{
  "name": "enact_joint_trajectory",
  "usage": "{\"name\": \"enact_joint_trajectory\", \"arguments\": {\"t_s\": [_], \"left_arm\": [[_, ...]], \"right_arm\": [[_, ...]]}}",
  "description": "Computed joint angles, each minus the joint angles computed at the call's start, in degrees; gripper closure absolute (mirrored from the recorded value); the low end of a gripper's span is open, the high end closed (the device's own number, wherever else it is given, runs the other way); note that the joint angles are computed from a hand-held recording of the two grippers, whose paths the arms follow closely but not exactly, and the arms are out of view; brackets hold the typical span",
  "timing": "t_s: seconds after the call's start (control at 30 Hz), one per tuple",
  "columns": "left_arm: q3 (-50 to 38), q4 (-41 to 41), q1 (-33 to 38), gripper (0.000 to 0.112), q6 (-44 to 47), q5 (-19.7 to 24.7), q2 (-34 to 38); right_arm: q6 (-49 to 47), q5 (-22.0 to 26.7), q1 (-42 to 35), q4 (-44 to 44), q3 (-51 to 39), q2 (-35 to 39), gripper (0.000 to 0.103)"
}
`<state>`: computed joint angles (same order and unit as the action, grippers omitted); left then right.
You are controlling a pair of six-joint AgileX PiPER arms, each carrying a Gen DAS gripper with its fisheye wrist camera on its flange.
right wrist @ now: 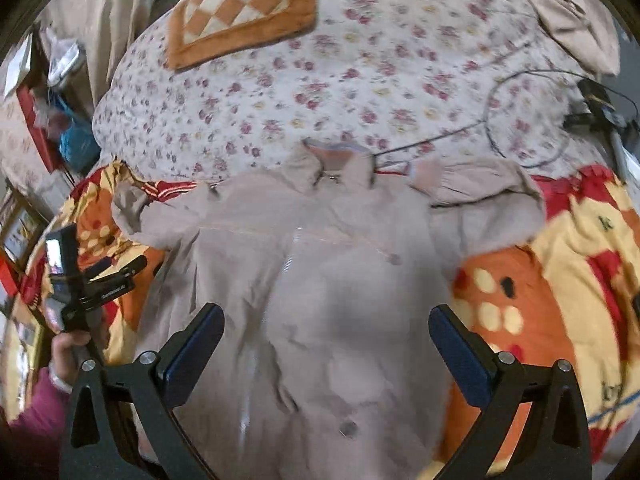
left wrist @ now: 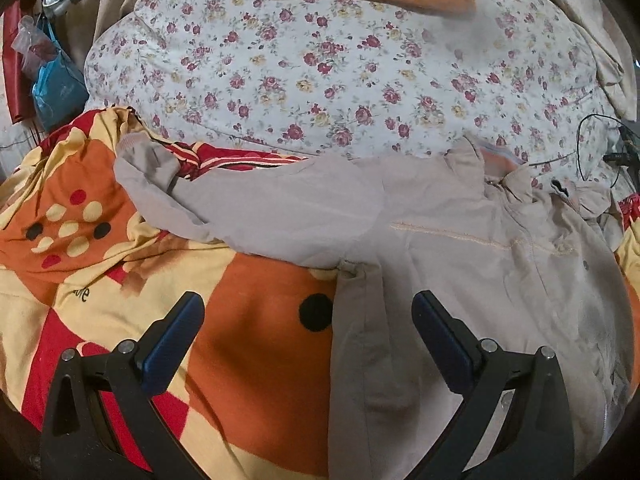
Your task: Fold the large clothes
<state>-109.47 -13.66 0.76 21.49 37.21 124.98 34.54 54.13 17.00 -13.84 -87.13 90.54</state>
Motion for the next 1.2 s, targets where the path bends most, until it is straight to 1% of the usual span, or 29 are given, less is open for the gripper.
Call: {"name": "enact_joint_trajectory", "arguments": {"t_s": [0.13,0.2,0.33,0.43,0.53,0.63,0.73,0.9,1.03,1.2], "left_arm": [[0.3,1.1,-0.3,0.009,-0.9,-0.8,-0.1],[0.1,0.8,-0.4,0.009,-1.1,-0.8,0.1],[-2.4,0.6,-0.5,0.009,-1.8,0.8,1.6],[-4.9,1.4,-0.7,0.009,-2.8,2.5,3.1],[-7.8,1.7,-0.9,0.009,-3.7,4.9,5.0],[-8.1,1.7,-1.2,0.009,-4.2,4.3,5.3],[-8.6,2.7,-1.8,0.009,-5.0,3.7,5.8],[-9.9,2.9,-2.3,0.009,-5.0,3.6,6.8],[-10.9,2.8,-2.9,0.009,-4.8,3.6,7.6],[-10.2,3.2,-3.5,0.009,-4.3,2.6,7.3]], "right_arm": [[2.3,-2.1,3.1,-1.5,-4.8,8.8,0.002],[3.8,-3.4,3.8,-1.8,-6.3,11.6,0.002],[8.6,-4.1,5.2,-5.3,-10.2,16.3,0.002],[10.4,-6.3,5.1,-5.1,-11.4,18.3,0.002],[12.1,-5.8,5.3,-6.0,-13.9,21.1,0.002],[14.4,-6.3,5.6,-8.9,-15.4,23.6,0.002],[16.5,-4.0,5.9,-12.3,-19.0,27.2,0.002],[17.5,-4.7,5.4,-11.0,-19.3,28.2,0.002],[15.7,-2.6,5.8,-11.1,-21.8,29.2,0.002],[14.5,-2.0,6.0,-9.7,-23.8,29.7,0.001]]}}
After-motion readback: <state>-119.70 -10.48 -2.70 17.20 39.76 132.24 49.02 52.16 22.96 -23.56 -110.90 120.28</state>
